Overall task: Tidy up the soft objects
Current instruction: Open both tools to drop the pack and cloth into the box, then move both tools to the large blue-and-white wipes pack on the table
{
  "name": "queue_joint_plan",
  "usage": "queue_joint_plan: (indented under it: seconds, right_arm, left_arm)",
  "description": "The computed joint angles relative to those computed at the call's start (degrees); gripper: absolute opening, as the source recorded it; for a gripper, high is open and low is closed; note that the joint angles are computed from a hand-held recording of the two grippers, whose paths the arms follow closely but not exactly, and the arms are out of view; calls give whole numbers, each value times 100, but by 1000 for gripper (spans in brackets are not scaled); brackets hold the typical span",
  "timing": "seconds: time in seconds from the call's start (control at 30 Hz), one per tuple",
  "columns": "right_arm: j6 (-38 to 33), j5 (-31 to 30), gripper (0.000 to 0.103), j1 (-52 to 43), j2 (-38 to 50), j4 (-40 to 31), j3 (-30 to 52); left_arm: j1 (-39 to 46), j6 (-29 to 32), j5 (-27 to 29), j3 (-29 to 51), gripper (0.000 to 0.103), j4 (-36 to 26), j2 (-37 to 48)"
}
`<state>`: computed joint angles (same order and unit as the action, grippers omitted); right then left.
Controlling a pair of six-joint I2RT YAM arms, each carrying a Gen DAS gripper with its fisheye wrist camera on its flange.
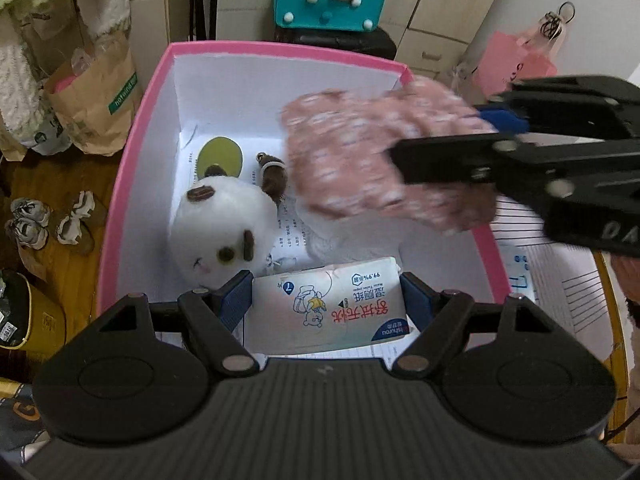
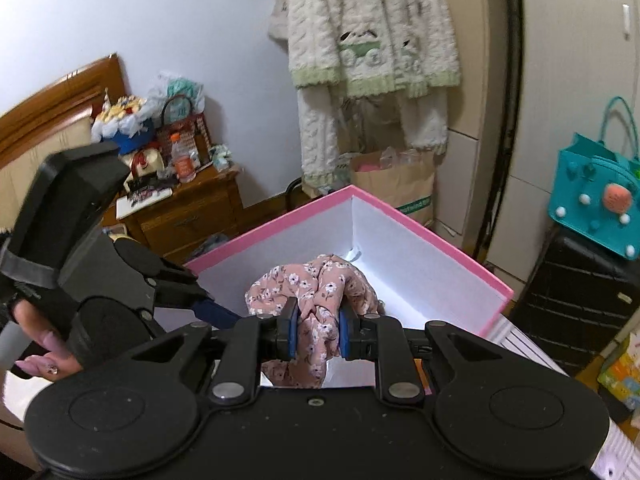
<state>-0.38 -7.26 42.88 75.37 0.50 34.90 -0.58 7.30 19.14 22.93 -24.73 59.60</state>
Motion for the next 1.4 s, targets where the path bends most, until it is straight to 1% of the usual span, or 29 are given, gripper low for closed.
queue_joint_plan:
  seconds: [0.17, 0.27, 0.3, 0.37, 0.43, 0.5, 0.53, 0.6, 0.63, 0.7, 0.9, 1.03, 1.1, 1.23, 1.3, 1.4]
  right_arm:
    - [-230, 150, 24, 11, 819, 184, 410]
    - [-353, 264, 24, -56, 1150, 217, 640]
    - [-411, 274, 28, -79, 1236, 215, 702]
    - [-499, 219, 32, -147, 1419, 124, 858]
    - [-517, 225, 46, -158, 1558, 46, 954]
    - [-523, 308, 51, -118, 1627, -15, 980]
    - [-491, 329, 51, -106, 1621, -22, 966]
    - [-427, 291, 55, -114, 1474, 2, 838]
    - [-394, 307, 59, -109, 1379, -13, 780]
    - [-317, 441, 63, -50, 1123, -75, 643]
    - [-152, 758, 65, 212, 34, -454, 172]
    - [103, 974, 65, 437, -795, -1029, -10]
    - [267, 1105, 65, 608, -1187, -1351, -76]
    - [563, 1308, 68, 937, -1839, -1981, -118]
    - [760, 1503, 68, 1195, -2172, -2328, -112]
    - [1001, 1775, 68, 1568, -2576, -2765, -97]
  left_arm:
    - [-230, -156, -182, 127, 78, 338, 546]
    - [-215, -207, -145, 191, 78, 395, 761]
    - [-207, -244, -138, 205, 79, 392, 783]
    - [-155, -221, -109, 235, 80, 358, 825]
    - [-167, -191, -126, 244, 81, 224, 750]
    - [-119, -81, -53, 227, 82, 147, 644]
    - [-91, -49, -20, 179, 82, 97, 491]
    - [-24, 93, 35, 156, 82, -54, 300]
    - [11, 169, 75, 136, 82, -151, 167]
    - [49, 252, 80, 98, 83, -388, -163]
    - [129, 440, 127, 65, 83, -1182, -1046]
    - [15, 371, 17, 84, 84, -1726, -1681]
    - [-59, 311, -37, 109, 84, -1895, -1890]
    - [-215, 181, -126, 187, 84, -2530, -2645]
    - [-306, 141, -157, 246, 84, -2955, -3109]
    - [-593, -18, -335, 368, 84, -3438, -3628]
